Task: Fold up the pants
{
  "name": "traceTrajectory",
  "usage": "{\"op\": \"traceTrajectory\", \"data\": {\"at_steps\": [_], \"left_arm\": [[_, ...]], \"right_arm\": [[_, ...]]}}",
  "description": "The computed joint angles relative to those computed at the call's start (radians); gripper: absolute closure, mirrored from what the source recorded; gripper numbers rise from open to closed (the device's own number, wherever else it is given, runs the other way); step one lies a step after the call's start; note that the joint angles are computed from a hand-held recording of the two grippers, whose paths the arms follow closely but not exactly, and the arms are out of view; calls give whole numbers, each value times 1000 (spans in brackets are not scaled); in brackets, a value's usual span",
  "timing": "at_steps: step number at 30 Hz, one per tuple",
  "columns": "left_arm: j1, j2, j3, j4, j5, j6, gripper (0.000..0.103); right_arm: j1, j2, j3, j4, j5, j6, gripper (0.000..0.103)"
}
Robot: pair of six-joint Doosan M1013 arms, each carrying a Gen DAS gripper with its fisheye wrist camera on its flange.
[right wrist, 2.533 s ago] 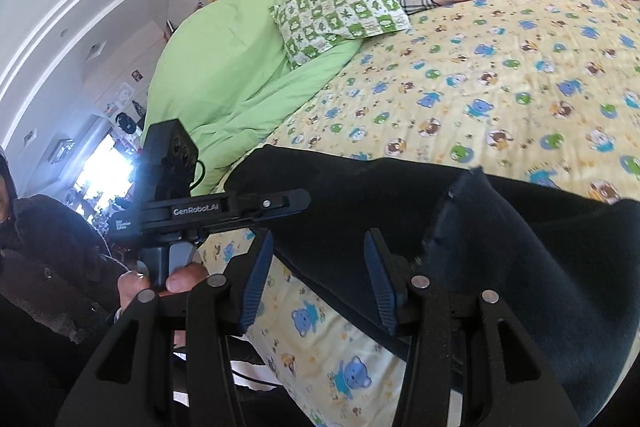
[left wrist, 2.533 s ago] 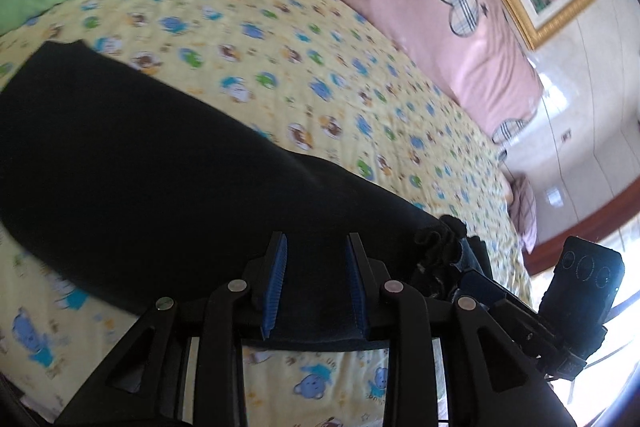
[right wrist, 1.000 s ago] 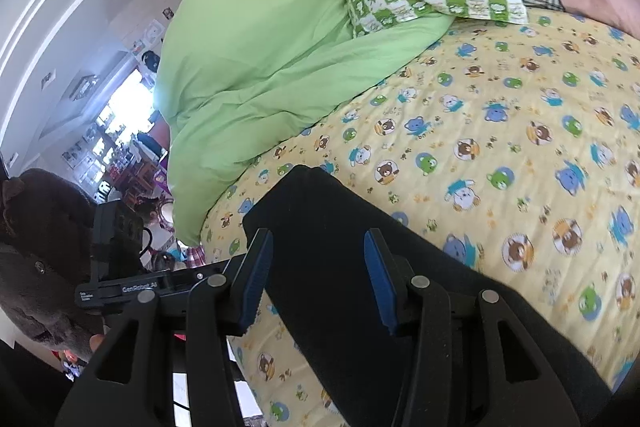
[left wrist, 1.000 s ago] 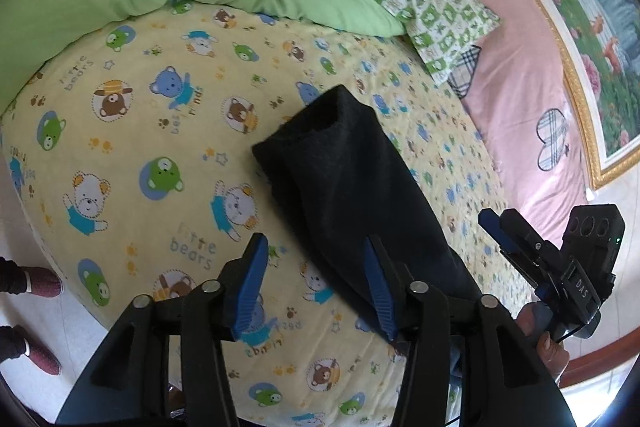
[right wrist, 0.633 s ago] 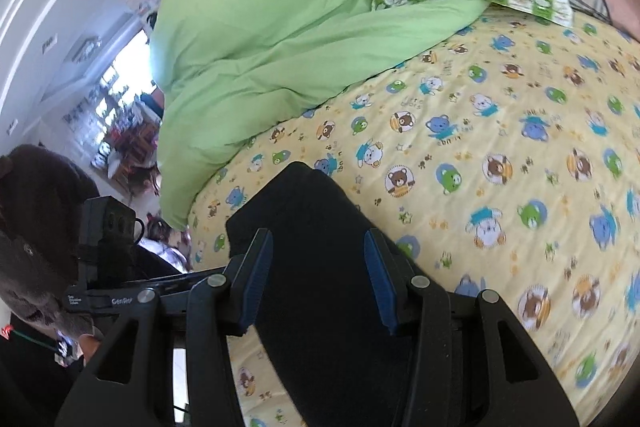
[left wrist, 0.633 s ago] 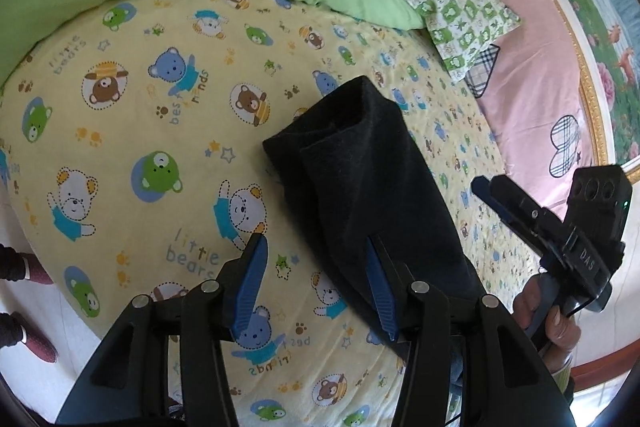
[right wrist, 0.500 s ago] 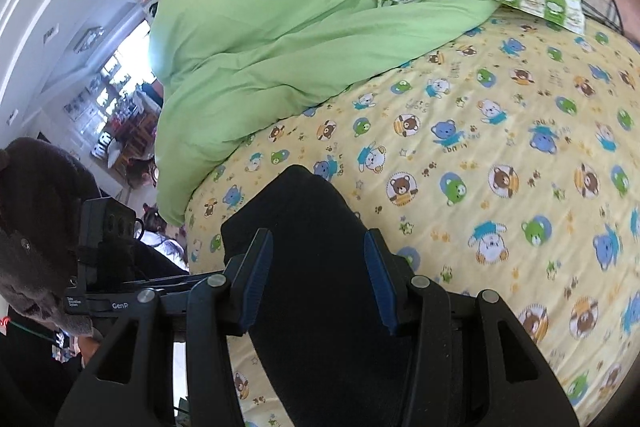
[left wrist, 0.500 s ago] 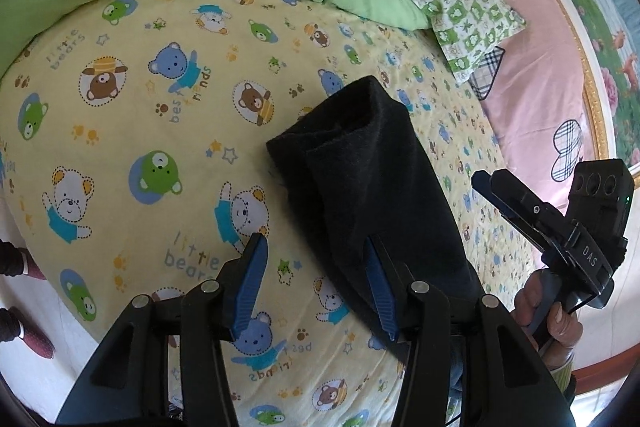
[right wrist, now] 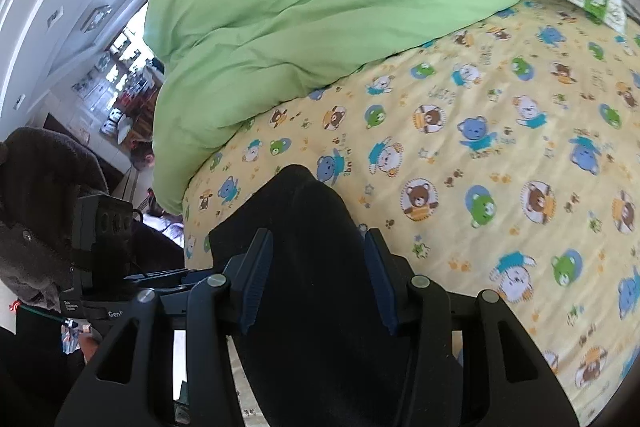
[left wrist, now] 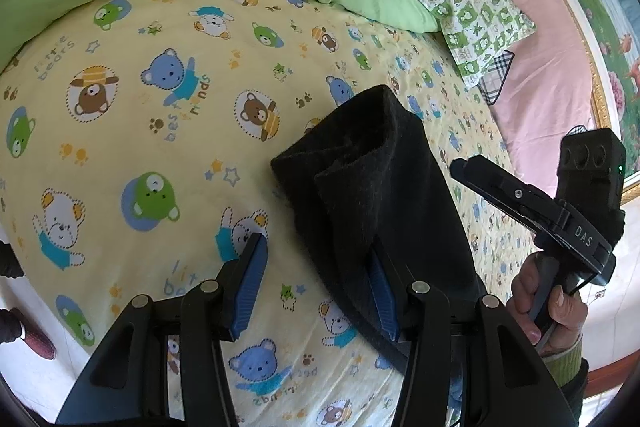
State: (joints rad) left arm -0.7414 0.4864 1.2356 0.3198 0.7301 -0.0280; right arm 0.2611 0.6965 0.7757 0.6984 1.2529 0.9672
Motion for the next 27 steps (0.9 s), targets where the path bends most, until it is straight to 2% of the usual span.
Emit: {"op": "traceTrajectory", "data": {"at_steps": [11, 14, 17, 20, 23, 27], "left_arm": [[9, 22, -23, 12, 1, 13, 52], [11, 30, -35, 15, 10, 21, 54], [13, 35, -41, 20, 4, 16, 56], [15, 40, -50, 19, 12, 27, 64], [14, 46, -60, 24, 20, 38, 68], [12, 34, -44, 29, -18, 17, 76]], "right_arm": [[13, 108, -174, -26, 149, 64, 54], [14, 185, -302, -13, 275, 135, 53], [12, 216, -348, 4, 304, 169, 53], [10, 220, -346, 40, 319, 161, 54], [12, 205, -322, 30, 305, 129, 69], [6, 168, -258, 48, 263, 95, 75]]}}
